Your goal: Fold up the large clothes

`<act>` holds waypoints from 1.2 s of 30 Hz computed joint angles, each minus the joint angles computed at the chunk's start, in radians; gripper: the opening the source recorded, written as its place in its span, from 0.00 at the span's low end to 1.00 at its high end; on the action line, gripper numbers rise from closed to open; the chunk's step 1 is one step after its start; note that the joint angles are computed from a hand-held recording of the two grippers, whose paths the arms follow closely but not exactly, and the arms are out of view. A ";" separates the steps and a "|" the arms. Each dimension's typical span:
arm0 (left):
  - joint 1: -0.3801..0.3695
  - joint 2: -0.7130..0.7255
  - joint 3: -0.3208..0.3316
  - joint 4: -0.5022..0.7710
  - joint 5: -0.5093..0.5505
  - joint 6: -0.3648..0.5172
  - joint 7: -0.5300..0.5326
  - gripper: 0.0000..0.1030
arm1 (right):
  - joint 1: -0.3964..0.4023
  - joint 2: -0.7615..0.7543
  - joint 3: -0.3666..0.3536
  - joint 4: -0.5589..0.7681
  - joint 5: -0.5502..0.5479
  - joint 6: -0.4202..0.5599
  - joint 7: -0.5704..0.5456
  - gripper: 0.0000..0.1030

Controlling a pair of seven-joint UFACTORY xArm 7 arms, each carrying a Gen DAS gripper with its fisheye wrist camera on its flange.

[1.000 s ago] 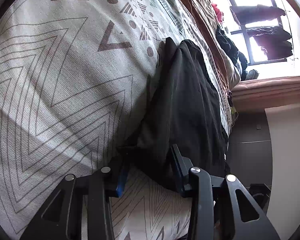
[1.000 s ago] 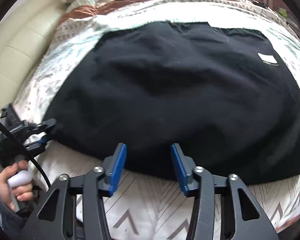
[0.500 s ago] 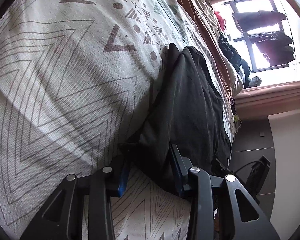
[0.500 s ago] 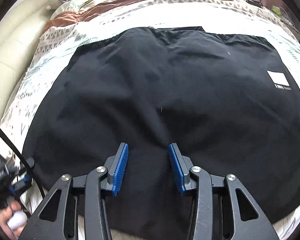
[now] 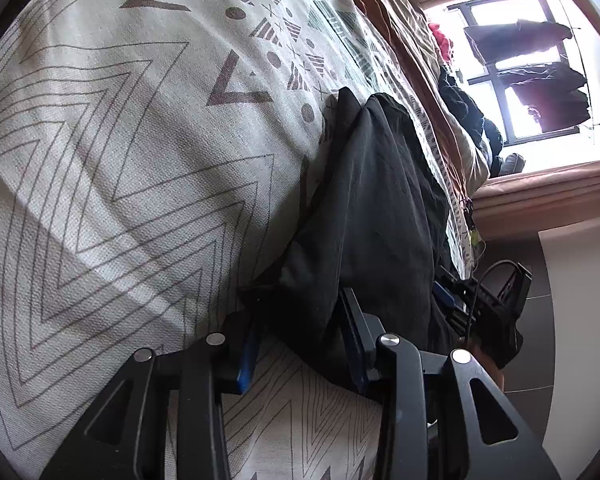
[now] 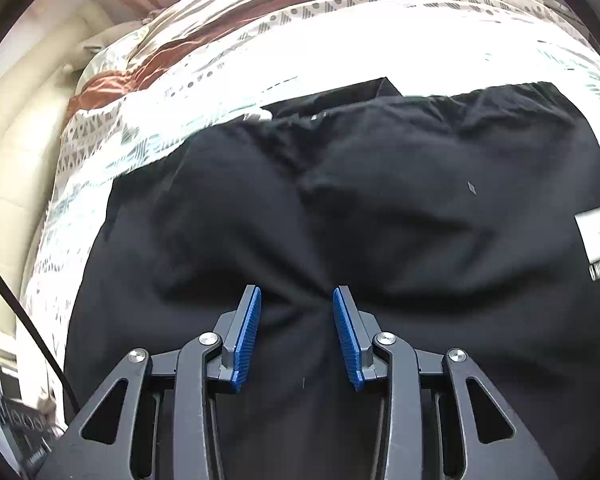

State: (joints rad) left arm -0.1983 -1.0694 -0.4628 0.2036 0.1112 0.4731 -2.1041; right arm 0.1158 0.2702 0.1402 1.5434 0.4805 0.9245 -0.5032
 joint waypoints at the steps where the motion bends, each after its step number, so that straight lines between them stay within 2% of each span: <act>1: -0.001 0.000 0.002 0.000 0.000 0.002 0.001 0.37 | 0.005 0.021 0.002 0.022 -0.002 0.000 0.009 0.33; 5: -0.001 0.003 0.012 0.003 -0.001 0.003 0.009 0.37 | 0.020 0.119 0.014 0.143 -0.024 0.011 0.050 0.26; 9: -0.005 -0.007 0.033 -0.009 -0.016 -0.017 0.013 0.37 | 0.017 0.213 0.031 0.269 -0.025 0.043 0.082 0.24; 14: -0.001 0.013 0.062 0.010 -0.034 0.000 0.042 0.37 | 0.002 0.279 0.056 0.355 -0.006 0.077 0.080 0.23; 18: 0.024 0.030 0.064 0.002 -0.046 -0.047 0.036 0.37 | -0.028 0.298 0.066 0.401 0.030 0.144 0.094 0.24; 21: 0.044 0.046 0.064 -0.013 -0.056 -0.101 0.026 0.37 | -0.064 0.271 0.078 0.386 0.080 0.191 0.059 0.25; 22: 0.048 0.049 0.066 -0.018 -0.058 -0.115 0.025 0.37 | -0.074 0.245 0.083 0.350 0.103 0.187 0.034 0.32; 23: 0.052 0.051 0.064 -0.020 -0.061 -0.124 0.022 0.37 | -0.082 0.241 0.081 0.351 0.117 0.199 0.020 0.48; 25: 0.060 0.055 0.063 -0.024 -0.065 -0.143 0.018 0.37 | -0.104 0.206 0.079 0.311 0.158 0.215 -0.013 0.66; 30: 0.081 0.062 0.053 -0.016 -0.061 -0.151 0.023 0.37 | -0.131 0.122 0.049 0.221 0.207 0.260 -0.097 0.65; 31: 0.083 0.059 0.048 -0.011 -0.058 -0.140 0.024 0.33 | -0.137 0.092 0.040 0.183 0.215 0.255 -0.125 0.64; 34: 0.089 0.035 0.036 -0.002 -0.047 -0.123 0.023 0.20 | -0.157 0.028 0.010 0.105 0.237 0.290 -0.171 0.39; 36: 0.095 0.021 0.031 0.007 -0.038 -0.124 0.028 0.17 | -0.163 -0.008 -0.011 0.053 0.242 0.305 -0.202 0.33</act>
